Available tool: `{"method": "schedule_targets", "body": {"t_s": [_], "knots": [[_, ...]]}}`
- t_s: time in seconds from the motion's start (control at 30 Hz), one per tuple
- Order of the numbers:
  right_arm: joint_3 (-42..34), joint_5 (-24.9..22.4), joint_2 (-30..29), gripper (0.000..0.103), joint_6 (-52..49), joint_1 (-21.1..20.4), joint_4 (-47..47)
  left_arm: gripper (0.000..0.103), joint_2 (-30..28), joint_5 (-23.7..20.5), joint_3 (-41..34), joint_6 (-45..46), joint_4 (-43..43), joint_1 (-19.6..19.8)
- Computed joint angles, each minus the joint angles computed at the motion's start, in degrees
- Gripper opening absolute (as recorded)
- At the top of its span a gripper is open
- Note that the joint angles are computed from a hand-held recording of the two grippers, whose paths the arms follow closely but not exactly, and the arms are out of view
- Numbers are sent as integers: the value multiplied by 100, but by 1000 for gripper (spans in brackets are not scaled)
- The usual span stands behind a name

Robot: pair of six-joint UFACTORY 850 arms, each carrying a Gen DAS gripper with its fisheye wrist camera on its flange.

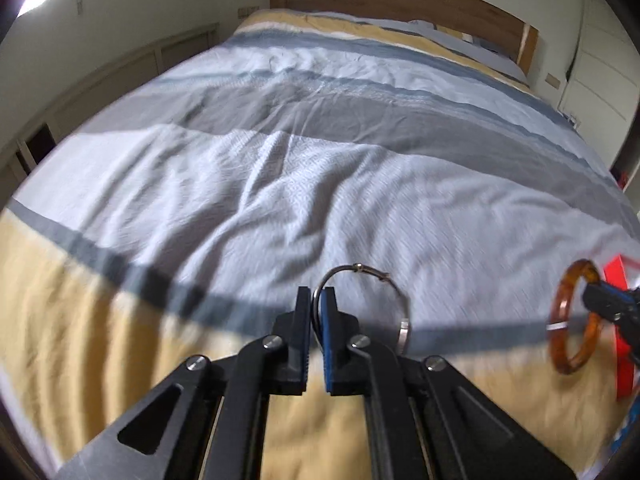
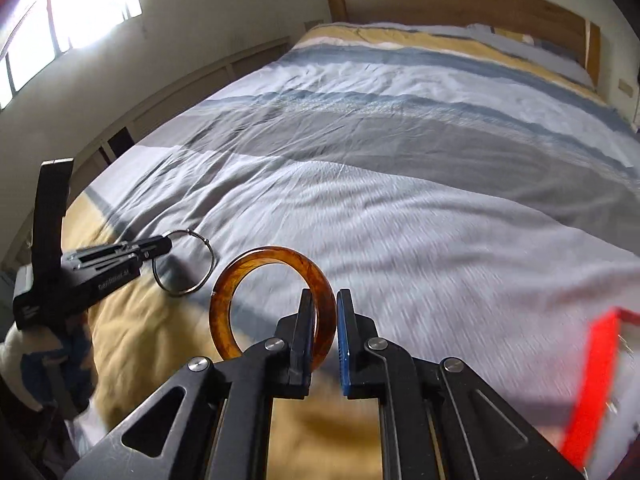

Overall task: Organize jewelry
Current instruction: 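Carry the silver bangle to the box with the left tool while the right tool carries the amber bangle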

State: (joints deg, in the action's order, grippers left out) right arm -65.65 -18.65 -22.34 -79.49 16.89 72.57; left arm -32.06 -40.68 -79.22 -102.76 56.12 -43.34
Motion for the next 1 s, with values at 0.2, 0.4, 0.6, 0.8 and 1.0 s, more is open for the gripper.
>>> {"method": "schedule_targets", "body": {"t_s": [0.2, 0.4, 0.6, 0.8, 1.0], "knots": [[1242, 84, 1308, 10, -536, -213, 503, 3, 458, -477, 245, -19, 86, -619], [2086, 61, 2453, 10, -658, -526, 623, 3, 704, -958, 195, -20, 101, -1130], [2549, -138, 3204, 10, -943, -1031, 834, 3, 507, -1272, -396, 383, 132, -1539], [2768, -458, 3524, 11, -1367, -1769, 1010, 3, -88, -1236, -1483, 991, -31, -1707], [2630, -705, 3319, 10, -1939, -2583, 1176, 3, -1219, -1162, -3402, 2115, -514, -1728]]}}
